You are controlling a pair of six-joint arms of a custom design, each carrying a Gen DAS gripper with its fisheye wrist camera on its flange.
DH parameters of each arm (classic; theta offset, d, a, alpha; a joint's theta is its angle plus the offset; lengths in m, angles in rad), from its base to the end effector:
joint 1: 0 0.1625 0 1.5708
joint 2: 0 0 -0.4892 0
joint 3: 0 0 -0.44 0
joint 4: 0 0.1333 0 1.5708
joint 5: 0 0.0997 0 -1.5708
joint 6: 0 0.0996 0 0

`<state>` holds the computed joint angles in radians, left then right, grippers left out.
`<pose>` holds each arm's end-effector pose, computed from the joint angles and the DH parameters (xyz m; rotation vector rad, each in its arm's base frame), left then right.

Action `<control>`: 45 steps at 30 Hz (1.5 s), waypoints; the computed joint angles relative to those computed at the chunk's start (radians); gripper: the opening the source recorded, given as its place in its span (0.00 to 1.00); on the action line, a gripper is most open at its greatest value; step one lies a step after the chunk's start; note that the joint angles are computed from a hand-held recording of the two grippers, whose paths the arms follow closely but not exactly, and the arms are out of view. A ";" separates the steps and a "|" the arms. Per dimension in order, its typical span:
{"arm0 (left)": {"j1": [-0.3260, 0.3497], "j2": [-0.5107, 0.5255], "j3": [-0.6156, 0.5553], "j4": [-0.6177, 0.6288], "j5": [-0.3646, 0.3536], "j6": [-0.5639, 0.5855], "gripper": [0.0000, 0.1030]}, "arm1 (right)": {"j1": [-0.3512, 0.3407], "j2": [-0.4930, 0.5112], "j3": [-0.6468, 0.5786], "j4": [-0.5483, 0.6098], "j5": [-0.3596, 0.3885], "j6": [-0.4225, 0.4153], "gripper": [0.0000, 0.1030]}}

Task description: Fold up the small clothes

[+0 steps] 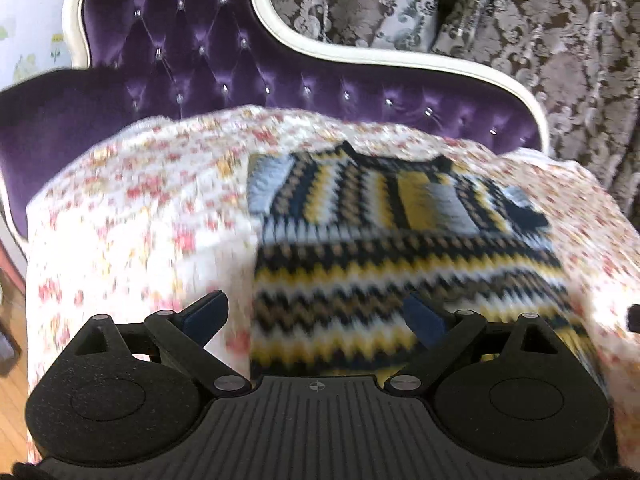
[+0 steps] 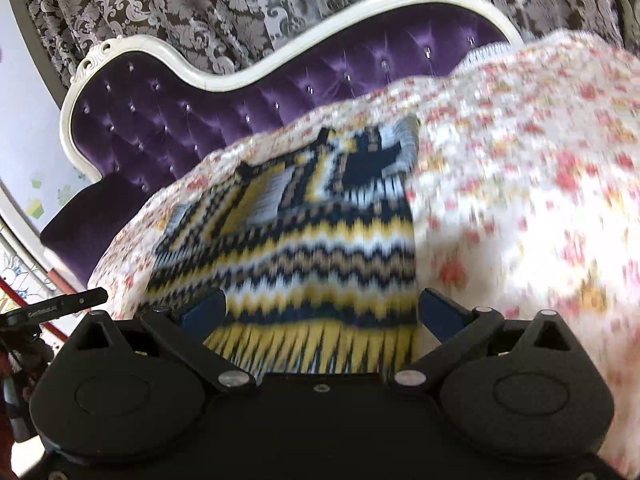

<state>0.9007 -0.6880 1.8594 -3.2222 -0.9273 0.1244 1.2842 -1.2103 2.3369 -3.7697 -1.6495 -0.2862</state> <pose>-0.2674 -0.6483 0.0431 0.7881 2.4114 -0.8230 -0.0200 -0.5117 0.2630 -0.0574 -2.4318 1.3591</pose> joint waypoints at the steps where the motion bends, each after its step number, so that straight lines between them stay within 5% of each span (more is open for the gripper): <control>1: -0.005 -0.016 0.025 0.008 -0.010 -0.023 0.93 | -0.004 -0.002 0.018 -0.008 0.001 0.007 1.00; 6: -0.030 -0.073 0.132 0.028 -0.020 -0.080 0.93 | -0.022 -0.002 0.100 -0.075 0.018 0.012 0.99; 9: -0.048 -0.090 0.182 0.027 -0.005 -0.096 0.93 | 0.026 0.017 0.115 -0.115 -0.063 -0.045 0.99; 22: -0.060 -0.109 0.283 0.012 -0.021 -0.159 0.93 | 0.012 0.051 0.172 -0.117 -0.029 0.003 0.99; 34: -0.050 -0.114 0.304 0.038 -0.062 -0.206 0.93 | -0.053 0.069 0.184 -0.148 0.137 0.111 0.99; 45: -0.024 -0.099 0.279 0.048 -0.113 -0.229 0.93 | -0.072 0.087 0.178 -0.150 0.192 0.117 1.00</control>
<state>0.8766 -0.7872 2.1387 -3.1742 -1.0402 -0.1049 1.2119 -1.1236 2.5144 -3.9198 -1.4577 -0.1696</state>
